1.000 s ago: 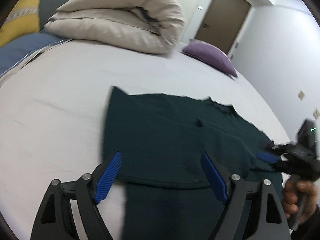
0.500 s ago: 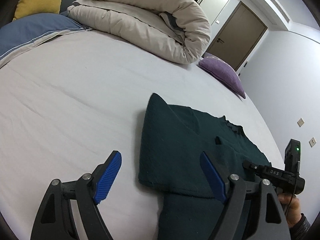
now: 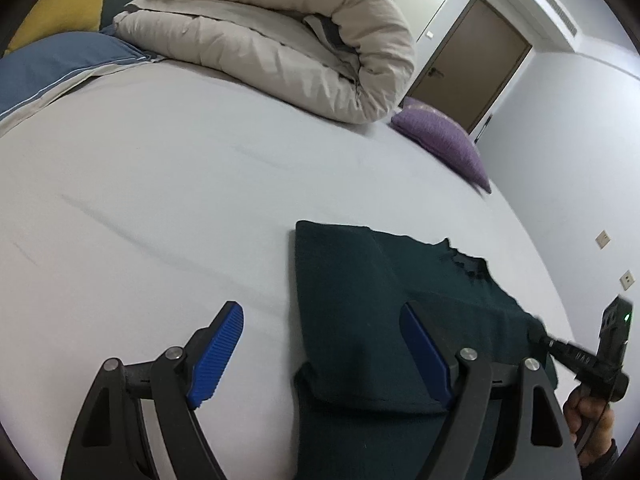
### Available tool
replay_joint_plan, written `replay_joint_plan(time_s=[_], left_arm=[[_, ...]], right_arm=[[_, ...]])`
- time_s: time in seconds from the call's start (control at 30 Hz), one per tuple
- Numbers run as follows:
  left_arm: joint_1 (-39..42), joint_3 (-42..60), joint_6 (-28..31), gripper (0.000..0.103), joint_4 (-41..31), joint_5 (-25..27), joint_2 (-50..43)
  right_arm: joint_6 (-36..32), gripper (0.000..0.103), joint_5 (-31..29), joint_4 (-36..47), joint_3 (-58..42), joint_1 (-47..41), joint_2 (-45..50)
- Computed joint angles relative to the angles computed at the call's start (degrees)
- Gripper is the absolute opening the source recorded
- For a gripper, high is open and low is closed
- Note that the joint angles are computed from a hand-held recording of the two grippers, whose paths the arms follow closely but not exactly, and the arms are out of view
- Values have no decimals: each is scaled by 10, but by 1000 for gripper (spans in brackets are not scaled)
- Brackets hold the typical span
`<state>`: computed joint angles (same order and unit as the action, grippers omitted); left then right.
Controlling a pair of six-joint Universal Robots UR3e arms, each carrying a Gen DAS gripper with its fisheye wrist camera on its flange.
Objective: Fold small clothes
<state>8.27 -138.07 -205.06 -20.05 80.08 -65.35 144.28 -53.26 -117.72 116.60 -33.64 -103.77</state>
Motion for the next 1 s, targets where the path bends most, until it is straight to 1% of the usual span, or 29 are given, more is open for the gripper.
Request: replay_joint_plan(time_s=[0.07, 0.23, 0.3, 0.37, 0.4, 0.43, 0.47, 0.5, 0.57, 0.63, 0.7, 0.77, 0.8, 0.87, 0.97, 1.0], left_arm=[[-1, 16, 0, 82, 3, 1, -29], [-29, 88, 4, 82, -2, 37, -129], [-37, 115, 7, 80, -10, 52, -164], [-36, 135, 14, 73, -11, 55, -194], [-33, 141, 18, 71, -11, 52, -204], [-30, 147, 23, 66, -7, 48, -218], [-30, 150, 28, 57, -3, 46, -227], [-34, 158, 34, 53, 2, 54, -244], [-46, 160, 40, 42, 24, 66, -264], [-57, 159, 42, 37, 46, 79, -279], [-65, 157, 43, 37, 69, 91, -295], [-62, 144, 44, 36, 90, 85, -296], [-58, 143, 44, 36, 90, 80, -294], [-53, 144, 53, 32, 82, 74, -289], [-54, 159, 64, 27, 67, 77, -292], [-56, 162, 65, 27, 66, 78, -294]], right_arm=[[-12, 7, -9, -1, 9, -21, 20], [-51, 7, 15, 16, 19, -51, 22], [-63, 7, 25, 29, 12, -59, 24], [-81, 7, 38, 46, 6, -69, 20], [-93, 7, 43, 48, 9, -77, 21], [-106, 7, 48, 62, 4, -83, 17], [-116, 7, 50, 70, 4, -89, 10], [-114, 7, 52, 68, 4, -87, 4], [-120, 7, 54, 66, 1, -84, -8], [-109, 7, 46, 38, 1, -74, -8], [-94, 7, 22, 9, 0, -59, 12], [-74, 7, -11, -15, 6, -48, 46], [-72, 7, -7, -14, 12, -55, 50], [-85, 7, 20, 31, 13, -87, 39], [-105, 7, 30, 80, 8, -110, 8], [-116, 7, 38, 103, 6, -121, -2]])
